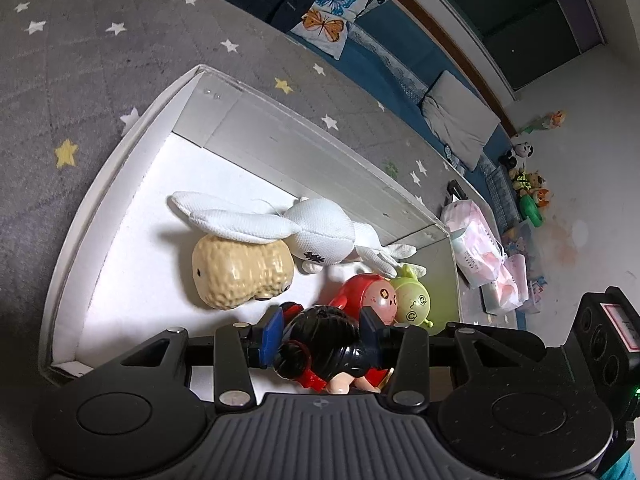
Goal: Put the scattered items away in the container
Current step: 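Lower the doll beside the red doll and open both grippers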
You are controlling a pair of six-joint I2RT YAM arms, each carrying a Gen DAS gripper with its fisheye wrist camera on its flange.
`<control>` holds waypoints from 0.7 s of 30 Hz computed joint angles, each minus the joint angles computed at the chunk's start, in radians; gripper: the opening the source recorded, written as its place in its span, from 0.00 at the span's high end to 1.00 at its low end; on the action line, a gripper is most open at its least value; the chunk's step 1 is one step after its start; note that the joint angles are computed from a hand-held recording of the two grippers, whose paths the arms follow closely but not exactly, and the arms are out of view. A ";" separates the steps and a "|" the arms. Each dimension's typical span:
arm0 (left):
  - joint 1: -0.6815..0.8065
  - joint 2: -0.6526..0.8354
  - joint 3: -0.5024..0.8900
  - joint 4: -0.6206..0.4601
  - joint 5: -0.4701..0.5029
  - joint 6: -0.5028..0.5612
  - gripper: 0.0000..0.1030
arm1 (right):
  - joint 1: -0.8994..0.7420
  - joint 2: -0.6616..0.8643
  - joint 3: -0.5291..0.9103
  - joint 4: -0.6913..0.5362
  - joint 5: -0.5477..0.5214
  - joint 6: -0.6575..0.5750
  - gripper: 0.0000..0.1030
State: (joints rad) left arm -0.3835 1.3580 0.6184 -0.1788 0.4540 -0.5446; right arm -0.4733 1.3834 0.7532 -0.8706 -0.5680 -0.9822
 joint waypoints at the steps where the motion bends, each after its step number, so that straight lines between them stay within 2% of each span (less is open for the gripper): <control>1: -0.001 -0.004 -0.001 -0.001 -0.004 0.001 0.57 | -0.003 -0.001 0.000 -0.001 -0.001 -0.002 0.51; 4: -0.001 -0.016 -0.006 -0.003 -0.008 0.006 0.57 | -0.008 -0.002 0.004 -0.005 -0.003 -0.008 0.49; 5: -0.002 -0.019 -0.007 -0.004 -0.010 0.007 0.57 | -0.011 -0.001 0.006 -0.006 -0.004 -0.007 0.45; 13: -0.035 -0.068 -0.013 -0.025 -0.063 0.025 0.57 | -0.033 -0.029 -0.001 -0.017 -0.027 -0.019 0.43; 21: -0.145 -0.234 -0.057 -0.071 -0.233 0.058 0.57 | -0.100 -0.179 -0.060 -0.041 -0.086 -0.033 0.38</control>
